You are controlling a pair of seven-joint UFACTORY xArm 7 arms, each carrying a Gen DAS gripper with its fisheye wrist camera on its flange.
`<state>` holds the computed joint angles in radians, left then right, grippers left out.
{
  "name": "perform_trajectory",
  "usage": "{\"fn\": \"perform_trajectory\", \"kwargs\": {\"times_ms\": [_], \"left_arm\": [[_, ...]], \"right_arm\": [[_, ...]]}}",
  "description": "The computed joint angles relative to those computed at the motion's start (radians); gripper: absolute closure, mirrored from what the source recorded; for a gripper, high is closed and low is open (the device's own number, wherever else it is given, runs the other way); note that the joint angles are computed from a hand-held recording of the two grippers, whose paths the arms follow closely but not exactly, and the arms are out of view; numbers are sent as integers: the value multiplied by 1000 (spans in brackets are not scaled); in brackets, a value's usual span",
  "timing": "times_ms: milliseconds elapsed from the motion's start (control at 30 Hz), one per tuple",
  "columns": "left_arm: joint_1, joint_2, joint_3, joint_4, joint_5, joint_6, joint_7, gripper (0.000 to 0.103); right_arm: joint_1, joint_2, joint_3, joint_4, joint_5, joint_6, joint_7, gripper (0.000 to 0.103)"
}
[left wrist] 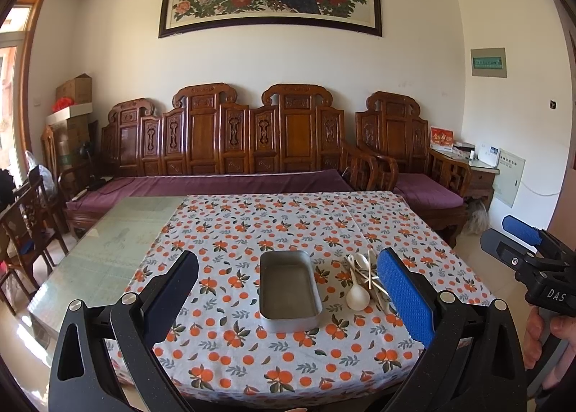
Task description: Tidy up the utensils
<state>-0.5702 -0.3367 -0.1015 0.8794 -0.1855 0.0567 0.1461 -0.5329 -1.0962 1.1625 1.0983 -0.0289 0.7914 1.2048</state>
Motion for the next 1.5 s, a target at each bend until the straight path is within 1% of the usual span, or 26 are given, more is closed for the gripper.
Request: {"fn": "perform_trajectory", "kwargs": {"times_ms": [33,67,600,667,767,933,967,1000,1067,1500], "left_arm": [[-2,-1,2,0,-1,0,1,7],[-4,1,5,1,-2,0,4,7],[-9,-1,8,-9,-1,-10,4,7],[-14,-2,13,-11,-4,-12,7,7],[-13,-2,12,-10,-3,-11,6,7],[-13,-3,12,-12,-3,-13,6,7],[-14,-2,12,-11,-4,-13,6,7],[-17,-4,16,-15,-6,-14,9,7],[-19,-2,16,-14,-6,-16,10,7],[-15,-3,10,-15,0,-19,1,7]], "right_arm": [[-4,1,1,5,1,0,-1,3],[16,-9,-6,-33,2,-18,2,3],[26,8,-6,-40,-25,-25,22,3],[13,18,-1,7,-26,5,18,3],[16,9,-4,-9,-19,-2,15,3],[10,9,-3,4,-14,4,11,3],[15,5,-6,-9,-12,-3,10,3],[8,8,-3,7,-12,7,9,3],[15,3,-6,-10,-9,-4,8,3],[10,0,-6,-2,-4,1,6,3]]}}
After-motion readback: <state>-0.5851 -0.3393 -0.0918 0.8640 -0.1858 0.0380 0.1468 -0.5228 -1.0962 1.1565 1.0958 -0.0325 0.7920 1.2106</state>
